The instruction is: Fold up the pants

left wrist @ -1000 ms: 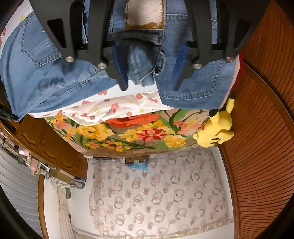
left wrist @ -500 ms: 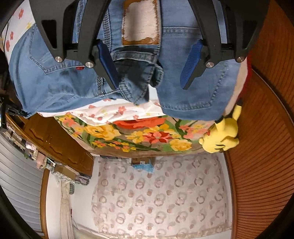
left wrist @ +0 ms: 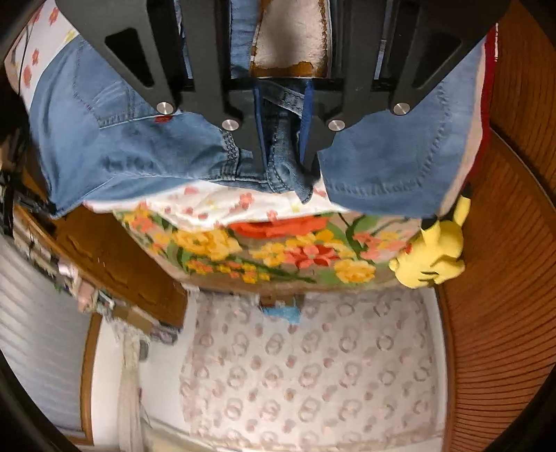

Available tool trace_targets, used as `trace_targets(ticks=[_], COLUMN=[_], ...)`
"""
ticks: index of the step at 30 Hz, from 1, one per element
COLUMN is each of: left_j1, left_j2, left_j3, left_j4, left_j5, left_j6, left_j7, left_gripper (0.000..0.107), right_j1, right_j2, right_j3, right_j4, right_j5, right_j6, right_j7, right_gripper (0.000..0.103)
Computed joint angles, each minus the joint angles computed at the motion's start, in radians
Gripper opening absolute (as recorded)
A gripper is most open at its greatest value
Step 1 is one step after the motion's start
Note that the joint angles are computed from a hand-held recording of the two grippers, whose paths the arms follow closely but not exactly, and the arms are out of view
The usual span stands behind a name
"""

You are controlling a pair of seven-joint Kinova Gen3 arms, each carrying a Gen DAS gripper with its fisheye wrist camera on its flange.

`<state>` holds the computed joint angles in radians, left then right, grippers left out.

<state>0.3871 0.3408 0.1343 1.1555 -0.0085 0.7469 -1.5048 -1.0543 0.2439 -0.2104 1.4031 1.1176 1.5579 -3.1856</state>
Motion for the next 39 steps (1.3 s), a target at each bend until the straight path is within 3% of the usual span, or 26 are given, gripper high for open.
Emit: trace_targets(ticks=[6,10,15,18,21,30,31,34,39], left_j1=[0.033,0.076,0.085,0.075,0.076,0.082,0.086,0.073,0.073], left_j2=[0.041,0.1,0.096,0.089,0.076,-0.006,-0.019,-0.049,-0.093], left_j3=[-0.037,-0.065,-0.064,-0.055,-0.058,-0.043,-0.043,-0.025,-0.006], left_j4=[-0.06,-0.119,-0.106,-0.104,-0.091,0.009,0.025,0.061,0.109], left_j5=[-0.065,-0.131,-0.152,-0.14,-0.149,-0.183,-0.19,-0.171,-0.16], left_j6=[0.033,0.08,0.076,0.086,0.075,0.048,0.037,0.008,-0.025], left_j7=[0.063,0.121,0.129,0.127,0.126,0.107,0.11,0.097,0.09], left_gripper=[0.018,0.018,0.022,0.032,0.049,0.051,0.054,0.076,0.082], right_j1=[0.006,0.044,0.075,0.075,0.068,0.002,-0.004,-0.031,-0.079], right_j2=[-0.006,0.063,0.095,0.093,0.084,0.062,0.048,0.047,0.042], right_j3=[-0.001,0.033,0.076,0.09,0.097,0.076,0.069,0.047,0.024], right_j4=[-0.007,-0.09,-0.108,-0.102,-0.105,-0.111,-0.086,-0.078,-0.057], right_j5=[0.033,-0.026,-0.111,-0.129,-0.129,-0.066,-0.053,-0.024,0.009], right_j6=[0.026,0.015,-0.048,-0.072,-0.071,-0.028,-0.043,-0.035,-0.022], right_j7=[-0.03,0.085,0.123,0.114,0.104,0.076,0.063,0.058,0.041], right_gripper=[0.011,0.011,0.012,0.012,0.021,0.027,0.027,0.028,0.028])
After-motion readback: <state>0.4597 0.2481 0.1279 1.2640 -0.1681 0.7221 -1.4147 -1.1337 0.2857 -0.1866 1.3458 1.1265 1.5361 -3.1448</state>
